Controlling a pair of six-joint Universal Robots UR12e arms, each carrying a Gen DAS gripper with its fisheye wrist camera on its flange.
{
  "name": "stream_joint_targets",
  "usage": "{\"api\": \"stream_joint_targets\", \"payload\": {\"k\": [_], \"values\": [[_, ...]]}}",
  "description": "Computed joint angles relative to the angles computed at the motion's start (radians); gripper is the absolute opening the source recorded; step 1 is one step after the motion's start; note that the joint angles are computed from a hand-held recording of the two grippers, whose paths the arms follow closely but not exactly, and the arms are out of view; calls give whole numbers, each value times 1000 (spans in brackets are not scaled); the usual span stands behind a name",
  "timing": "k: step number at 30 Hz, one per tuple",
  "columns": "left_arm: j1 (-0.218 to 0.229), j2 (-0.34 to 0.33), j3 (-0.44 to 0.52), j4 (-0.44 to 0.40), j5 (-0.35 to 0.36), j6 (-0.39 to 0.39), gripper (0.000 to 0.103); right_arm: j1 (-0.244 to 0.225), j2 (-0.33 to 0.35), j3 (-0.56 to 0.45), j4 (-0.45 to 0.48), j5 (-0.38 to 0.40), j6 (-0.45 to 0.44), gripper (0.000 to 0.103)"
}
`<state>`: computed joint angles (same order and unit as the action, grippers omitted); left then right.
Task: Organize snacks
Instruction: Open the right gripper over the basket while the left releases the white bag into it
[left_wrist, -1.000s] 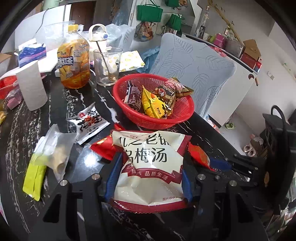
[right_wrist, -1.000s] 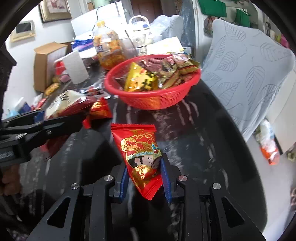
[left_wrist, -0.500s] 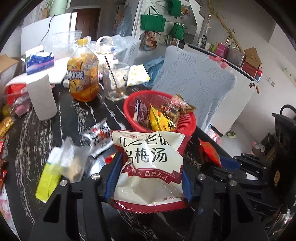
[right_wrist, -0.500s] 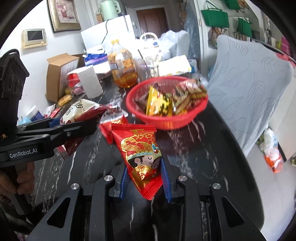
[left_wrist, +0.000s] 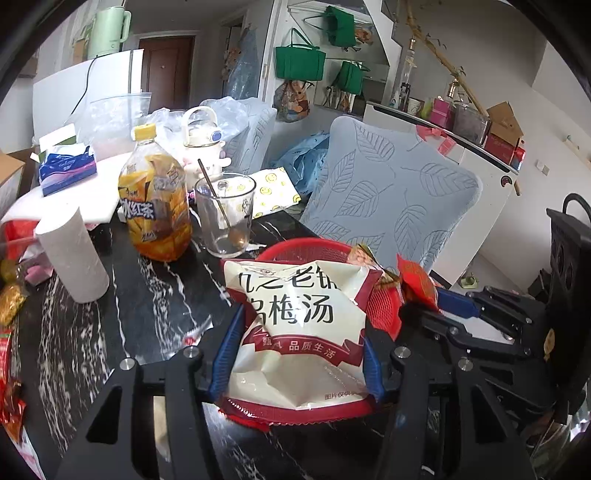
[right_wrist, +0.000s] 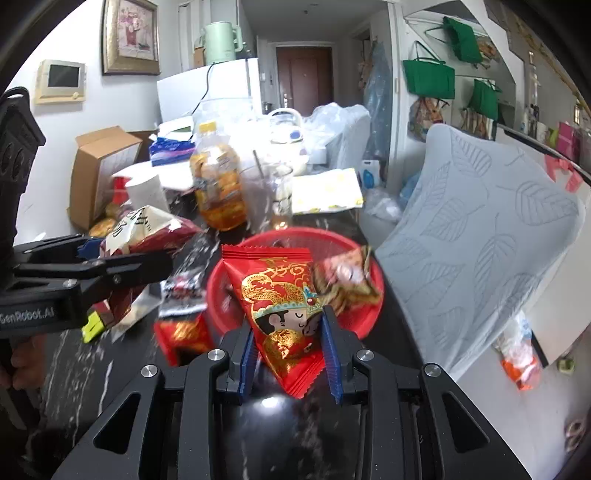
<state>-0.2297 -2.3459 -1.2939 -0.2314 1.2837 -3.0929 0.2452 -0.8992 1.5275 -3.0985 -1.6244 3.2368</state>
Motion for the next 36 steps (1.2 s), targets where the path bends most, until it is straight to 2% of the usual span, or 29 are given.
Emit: {"api": "stream_joint_targets", "payload": {"k": [4,6,9,11,20,29,36], "values": [[-1,-17,30,-9,11,-3,56,-3,25,-36,-6,-21,-21,33],[-2,-28,46,-21,18,2,56,-4,35,-53,28,-31,-19,35],[-3,-39,61,-41,23,5,56,-9,47,-73,87,-9,-12,48],[-3,-45,70,-53,23,5,56,-13,51,-80,112,-1,0,52],[-8,-73,117,-72,23,11,56,-17,52,-84,122,-25,3,52],[-21,-152,258,-73,6,35,56,-30,69,-124,124,-33,13,52],[-28,-221,370,-139,-52,50,56,-40,82,-149,115,-58,29,52]]}}
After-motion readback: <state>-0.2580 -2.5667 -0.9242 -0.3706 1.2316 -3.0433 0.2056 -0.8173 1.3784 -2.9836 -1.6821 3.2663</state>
